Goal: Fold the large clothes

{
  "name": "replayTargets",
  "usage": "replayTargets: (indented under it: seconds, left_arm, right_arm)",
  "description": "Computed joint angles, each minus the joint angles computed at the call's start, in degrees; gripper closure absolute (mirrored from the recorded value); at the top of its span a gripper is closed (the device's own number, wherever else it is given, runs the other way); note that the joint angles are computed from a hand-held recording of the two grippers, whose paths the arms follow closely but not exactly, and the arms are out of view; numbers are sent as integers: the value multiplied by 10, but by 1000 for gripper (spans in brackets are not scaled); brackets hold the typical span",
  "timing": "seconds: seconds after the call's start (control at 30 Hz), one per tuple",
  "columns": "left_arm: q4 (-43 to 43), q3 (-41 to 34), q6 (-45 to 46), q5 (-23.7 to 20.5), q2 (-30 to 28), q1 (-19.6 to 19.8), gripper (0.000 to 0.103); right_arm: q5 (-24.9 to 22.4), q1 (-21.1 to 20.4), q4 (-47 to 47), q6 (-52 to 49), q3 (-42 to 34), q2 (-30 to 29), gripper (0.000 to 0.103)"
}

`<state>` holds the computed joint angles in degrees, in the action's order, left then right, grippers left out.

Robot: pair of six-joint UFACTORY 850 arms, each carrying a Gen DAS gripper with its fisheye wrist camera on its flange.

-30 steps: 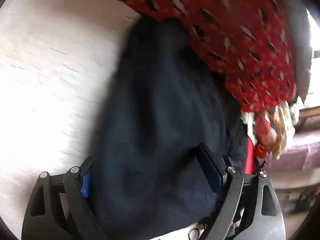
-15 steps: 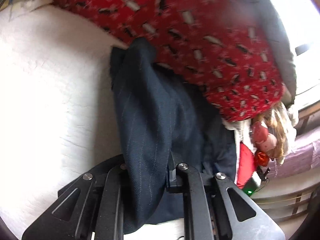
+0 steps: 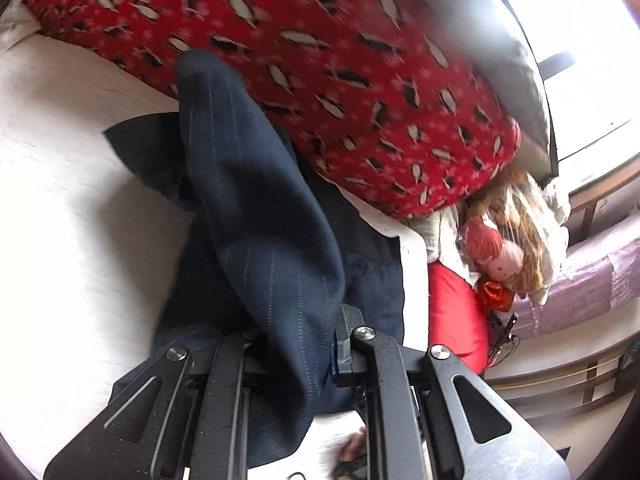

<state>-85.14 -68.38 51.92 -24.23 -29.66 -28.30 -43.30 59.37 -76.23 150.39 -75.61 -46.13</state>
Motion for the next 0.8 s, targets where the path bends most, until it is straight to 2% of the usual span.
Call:
replayTargets:
  seconds: [0.07, 0.23, 0.3, 0.4, 0.43, 0.5, 0.57, 0.73, 0.8]
  left_arm:
    - [41, -19, -45, 11, -13, -19, 92]
    - [174, -83, -176, 21, -69, -65, 92]
    - [265, -117, -266, 21, -102, -83, 92]
    - [344, -144, -340, 11, -132, -95, 90]
    - [357, -147, -350, 9, -135, -97, 85]
    - [339, -138, -328, 1, -127, -96, 81]
    - [293, -117, -272, -12, -107, -91, 72]
    - [94, -18, -60, -89, -24, -46, 67]
    - [28, 33, 6, -60, 18, -24, 59]
  right_arm:
    - [6, 1, -54, 74, 25, 10, 16]
    - [2, 4, -43, 54, 13, 1, 12]
    - [2, 5, -51, 64, 18, 2, 12]
    - [2, 5, -61, 74, 22, 4, 12]
    - [2, 5, -63, 76, 24, 4, 12]
    - [3, 5, -66, 79, 24, 5, 11]
    - [3, 5, -70, 82, 25, 5, 11]
    - [8, 3, -80, 94, 30, 8, 10]
    - [14, 1, -90, 104, 37, 13, 10]
